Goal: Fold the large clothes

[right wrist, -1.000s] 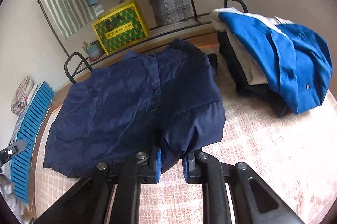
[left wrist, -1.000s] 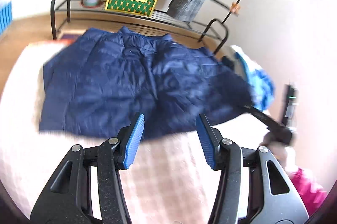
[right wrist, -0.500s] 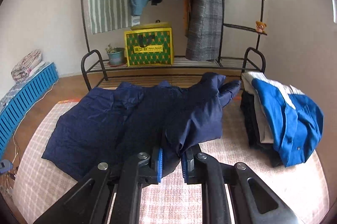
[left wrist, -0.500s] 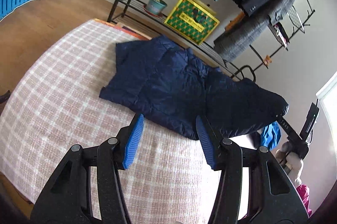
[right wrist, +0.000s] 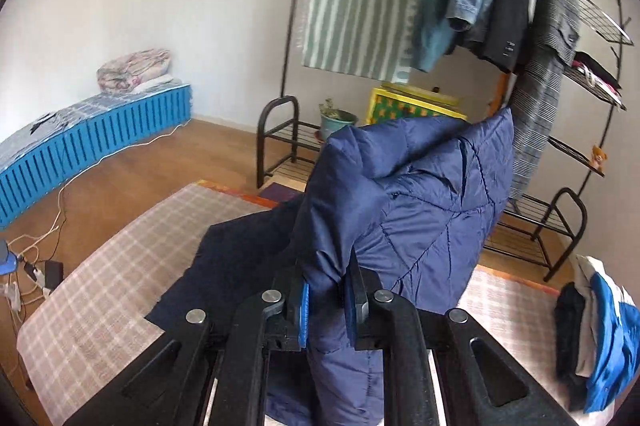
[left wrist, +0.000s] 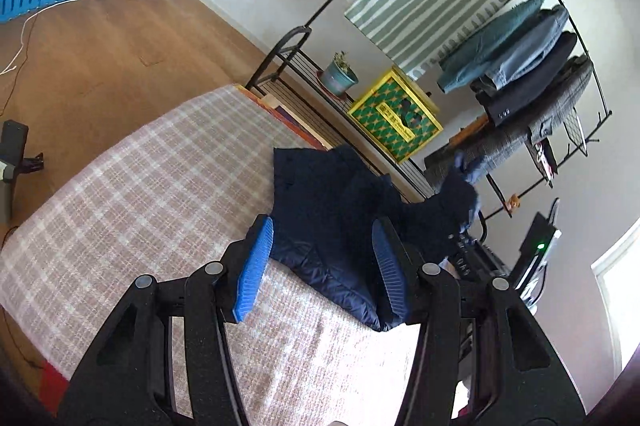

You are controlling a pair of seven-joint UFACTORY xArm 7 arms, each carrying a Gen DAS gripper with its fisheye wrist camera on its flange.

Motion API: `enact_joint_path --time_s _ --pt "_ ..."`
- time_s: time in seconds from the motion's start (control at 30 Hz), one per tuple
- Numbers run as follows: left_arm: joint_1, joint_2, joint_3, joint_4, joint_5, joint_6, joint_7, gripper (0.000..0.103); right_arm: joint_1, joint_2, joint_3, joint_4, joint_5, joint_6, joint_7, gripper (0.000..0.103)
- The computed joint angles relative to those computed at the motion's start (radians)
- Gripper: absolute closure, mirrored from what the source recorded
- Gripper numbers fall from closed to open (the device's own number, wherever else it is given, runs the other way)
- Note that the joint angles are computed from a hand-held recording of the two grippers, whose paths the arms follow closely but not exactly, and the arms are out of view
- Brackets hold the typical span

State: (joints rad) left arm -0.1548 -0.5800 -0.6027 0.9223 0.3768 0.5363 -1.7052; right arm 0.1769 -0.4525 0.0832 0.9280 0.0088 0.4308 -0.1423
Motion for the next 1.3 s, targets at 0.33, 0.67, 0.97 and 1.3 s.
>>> enact_joint_path --time_s 0.33,0.67,0.97,1.3 --pt "0.016 -0.06 0.016 -0.04 -0.008 0.047 0.008 0.05 0.129 0.307 0.093 0.009 0.025 -0.016 0.069 0.093" --pt "0.042 -0.019 -0.013 -0.007 0.013 0.056 -0.008 0.05 0.171 0.291 0.024 0.008 0.265 0.032 -0.168 0.093" --pt "0.0 0.09 0.027 0.008 0.013 0.049 -0.014 0.05 0.212 0.026 -0.09 -0.11 0.563 0.171 -0.365 0.06" --pt "-0.085 0.486 0.104 0.246 0.133 0.057 0.138 0.05 0.002 -0.199 -0.215 -0.284 0.486 0.224 -0.096 0.021"
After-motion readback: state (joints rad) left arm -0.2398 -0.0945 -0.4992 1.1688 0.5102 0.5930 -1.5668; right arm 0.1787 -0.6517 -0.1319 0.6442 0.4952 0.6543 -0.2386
